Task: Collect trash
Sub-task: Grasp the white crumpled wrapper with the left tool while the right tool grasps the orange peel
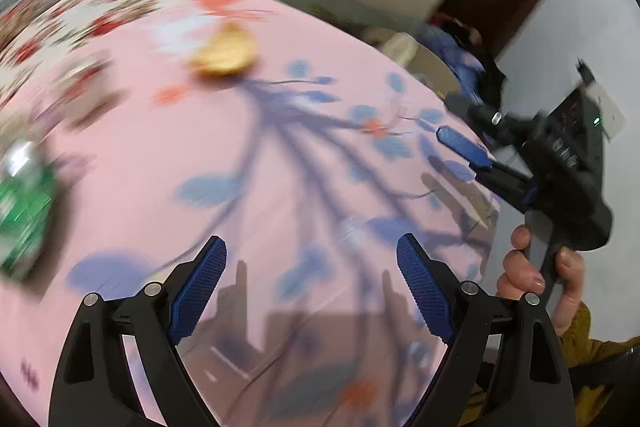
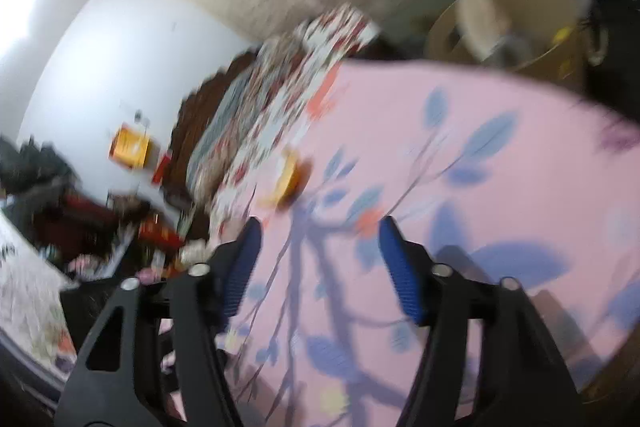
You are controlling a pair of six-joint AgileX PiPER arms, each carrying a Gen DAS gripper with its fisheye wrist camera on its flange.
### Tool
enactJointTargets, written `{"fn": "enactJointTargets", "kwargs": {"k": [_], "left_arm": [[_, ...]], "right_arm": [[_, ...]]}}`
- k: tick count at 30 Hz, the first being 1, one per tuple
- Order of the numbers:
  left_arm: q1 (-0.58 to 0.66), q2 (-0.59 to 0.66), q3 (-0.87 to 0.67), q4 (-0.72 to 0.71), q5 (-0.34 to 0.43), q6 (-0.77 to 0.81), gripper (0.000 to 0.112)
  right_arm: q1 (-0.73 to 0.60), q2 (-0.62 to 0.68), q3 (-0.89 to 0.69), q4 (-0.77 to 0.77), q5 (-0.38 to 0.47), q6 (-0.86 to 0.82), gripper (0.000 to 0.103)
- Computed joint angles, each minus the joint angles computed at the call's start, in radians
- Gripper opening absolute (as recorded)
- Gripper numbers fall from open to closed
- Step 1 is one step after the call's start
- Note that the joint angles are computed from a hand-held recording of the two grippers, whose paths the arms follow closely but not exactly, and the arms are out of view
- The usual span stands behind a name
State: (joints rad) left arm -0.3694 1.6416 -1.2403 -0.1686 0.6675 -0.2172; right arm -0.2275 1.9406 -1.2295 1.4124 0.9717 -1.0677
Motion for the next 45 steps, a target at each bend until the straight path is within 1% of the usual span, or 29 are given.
{"fn": "enactJointTargets", "kwargs": {"k": [2, 4, 5, 7, 8, 10, 11, 13, 14, 17, 19, 22, 24, 28, 29, 30, 31, 32, 33, 34, 35, 36, 37, 38, 39, 40, 41, 43, 45], "left_arm": [[0.063, -0.113, 0.114, -0.022, -0.027, -0.001, 0.082], [0.147, -0.208, 0.194, -0.068, -0.037, 0.027, 0.081], [0.216, -0.267, 0.24, -0.106, -0.041, 0.052, 0.081], [0.312, -0.316, 0.274, -0.162, -0.035, 0.1, 0.081], [0.389, -0.343, 0.295, -0.206, -0.032, 0.134, 0.081], [0.483, -0.35, 0.297, -0.276, -0.021, 0.194, 0.081], [0.559, -0.346, 0.295, -0.344, -0.01, 0.263, 0.081], [0.629, -0.325, 0.28, -0.401, -0.006, 0.326, 0.081], [0.681, -0.297, 0.257, -0.447, 0.006, 0.381, 0.081], [0.763, -0.219, 0.193, -0.524, 0.04, 0.474, 0.082], [0.785, -0.154, 0.129, -0.496, 0.045, 0.468, 0.082], [0.764, -0.028, -0.025, -0.397, 0.052, 0.426, 0.083], [0.757, 0.035, -0.106, -0.37, 0.086, 0.421, 0.09], [0.709, 0.159, -0.255, -0.313, 0.131, 0.403, 0.092], [0.694, 0.196, -0.295, -0.281, 0.145, 0.381, 0.088], [0.685, 0.232, -0.333, -0.262, 0.166, 0.367, 0.063], [0.684, 0.265, -0.369, -0.262, 0.2, 0.37, 0.047], [0.677, 0.278, -0.379, -0.246, 0.203, 0.364, 0.046], [0.679, 0.27, -0.37, -0.251, 0.191, 0.378, 0.036], [0.686, 0.261, -0.358, -0.262, 0.191, 0.396, 0.032], [0.695, 0.241, -0.342, -0.269, 0.189, 0.408, 0.02], [0.708, 0.205, -0.313, -0.272, 0.177, 0.415, 0.02], [0.719, 0.177, -0.29, -0.268, 0.165, 0.416, 0.02], [0.742, 0.121, -0.241, -0.284, 0.148, 0.441, 0.02], [0.758, 0.089, -0.217, -0.305, 0.146, 0.462, 0.02], [0.777, 0.051, -0.187, -0.334, 0.148, 0.49, 0.02], [0.803, 0.009, -0.153, -0.371, 0.156, 0.526, 0.02], [0.861, -0.084, -0.071, -0.481, 0.18, 0.617, 0.02], [0.917, -0.146, -0.009, -0.604, 0.232, 0.695, 0.02]], "right_arm": [[0.053, -0.01, 0.016, -0.019, -0.015, -0.009, 0.05], [0.117, -0.027, 0.036, -0.041, -0.047, -0.016, 0.05], [0.139, -0.029, 0.038, -0.051, -0.056, -0.012, 0.049], [0.191, -0.027, 0.029, -0.082, -0.067, 0.008, 0.049], [0.218, -0.028, 0.024, -0.1, -0.073, 0.022, 0.049], [0.27, -0.027, 0.009, -0.137, -0.085, 0.046, 0.049], [0.286, -0.027, 0.009, -0.145, -0.09, 0.048, 0.049], [0.319, -0.028, 0.004, -0.168, -0.099, 0.067, 0.049], [0.328, -0.028, 0.007, -0.171, -0.103, 0.067, 0.05], [0.348, -0.03, -0.003, -0.182, -0.132, 0.089, 0.052], [0.347, -0.023, -0.025, -0.189, -0.154, 0.119, 0.054], [0.34, 0.0, -0.082, -0.213, -0.169, 0.19, 0.058], [0.34, 0.019, -0.129, -0.231, -0.171, 0.237, 0.062], [0.359, 0.059, -0.234, -0.284, -0.188, 0.328, 0.069], [0.368, 0.079, -0.275, -0.295, -0.182, 0.355, 0.069], [0.385, 0.118, -0.355, -0.323, -0.172, 0.398, 0.069], [0.406, 0.157, -0.44, -0.37, -0.168, 0.449, 0.069], [0.425, 0.2, -0.533, -0.425, -0.147, 0.512, 0.07], [0.449, 0.252, -0.633, -0.468, -0.134, 0.566, 0.07], [0.464, 0.302, -0.731, -0.509, -0.103, 0.631, 0.07], [0.472, 0.332, -0.789, -0.523, -0.084, 0.669, 0.07], [0.479, 0.352, -0.827, -0.526, -0.082, 0.694, 0.07], [0.484, 0.354, -0.84, -0.535, -0.119, 0.715, 0.069], [0.485, 0.344, -0.826, -0.544, -0.167, 0.72, 0.069], [0.483, 0.322, -0.79, -0.561, -0.253, 0.73, 0.069], [0.478, 0.316, -0.773, -0.585, -0.314, 0.758, 0.07], [0.47, 0.322, -0.775, -0.609, -0.342, 0.795, 0.07], [0.442, 0.375, -0.849, -0.68, -0.317, 0.909, 0.07], [0.414, 0.452, -0.968, -0.715, -0.232, 0.99, 0.07]]}}
